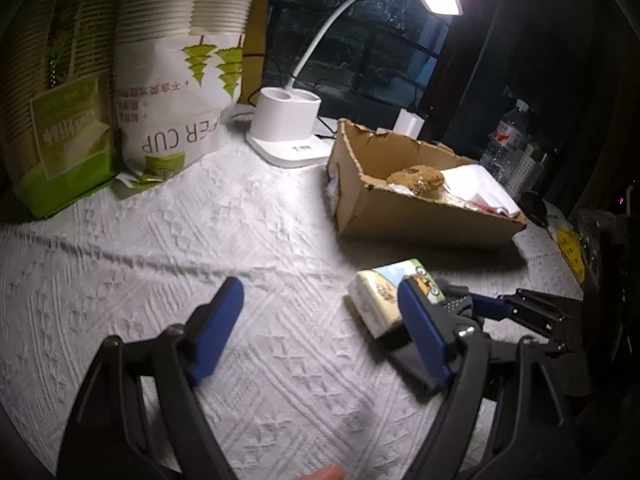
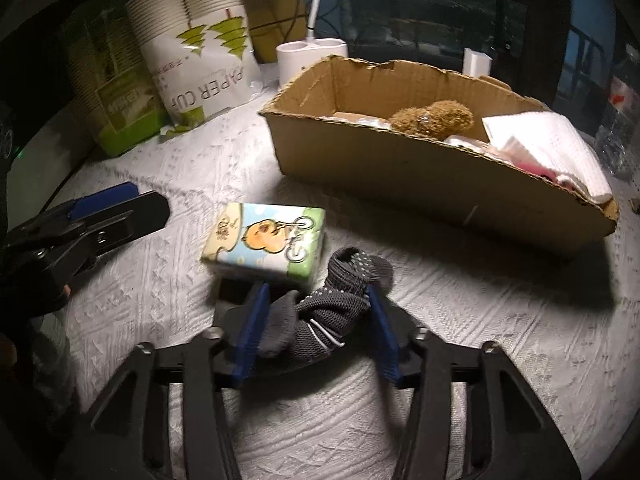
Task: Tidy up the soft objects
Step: 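Grasp the grey sock with the right tool while the left tool grasps the tissue pack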
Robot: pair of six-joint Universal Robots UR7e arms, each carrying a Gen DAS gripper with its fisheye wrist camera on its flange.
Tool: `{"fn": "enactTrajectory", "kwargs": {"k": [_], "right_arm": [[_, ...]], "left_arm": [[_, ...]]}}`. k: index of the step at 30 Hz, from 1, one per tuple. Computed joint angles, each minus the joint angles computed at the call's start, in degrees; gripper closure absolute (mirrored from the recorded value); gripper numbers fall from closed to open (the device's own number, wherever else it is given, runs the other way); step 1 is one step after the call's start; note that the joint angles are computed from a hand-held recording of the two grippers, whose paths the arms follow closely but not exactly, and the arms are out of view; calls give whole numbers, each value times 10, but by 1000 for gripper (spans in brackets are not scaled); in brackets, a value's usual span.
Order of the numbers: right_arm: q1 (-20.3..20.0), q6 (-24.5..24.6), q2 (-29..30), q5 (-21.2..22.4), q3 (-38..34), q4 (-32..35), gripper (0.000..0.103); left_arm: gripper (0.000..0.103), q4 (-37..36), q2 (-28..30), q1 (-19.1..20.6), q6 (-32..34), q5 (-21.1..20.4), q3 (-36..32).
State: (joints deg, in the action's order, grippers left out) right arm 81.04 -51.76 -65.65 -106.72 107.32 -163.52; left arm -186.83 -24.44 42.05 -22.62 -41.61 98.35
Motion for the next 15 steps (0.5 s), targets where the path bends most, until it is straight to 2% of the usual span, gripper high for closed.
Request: {"fn": "enactTrajectory", "kwargs": {"k": [3,6,15], "right_arm": [[0,-15,-4,2,5,-6,70],[-4,-13,-12,12,2,9,74],[-22,-12,-44,50,2,27,75]], "left_arm": [[22,10,3,-2,1,0,-7],[22,22,7,-5,1,1,-16],[22,80,32,-11,4,-6,-64]]}}
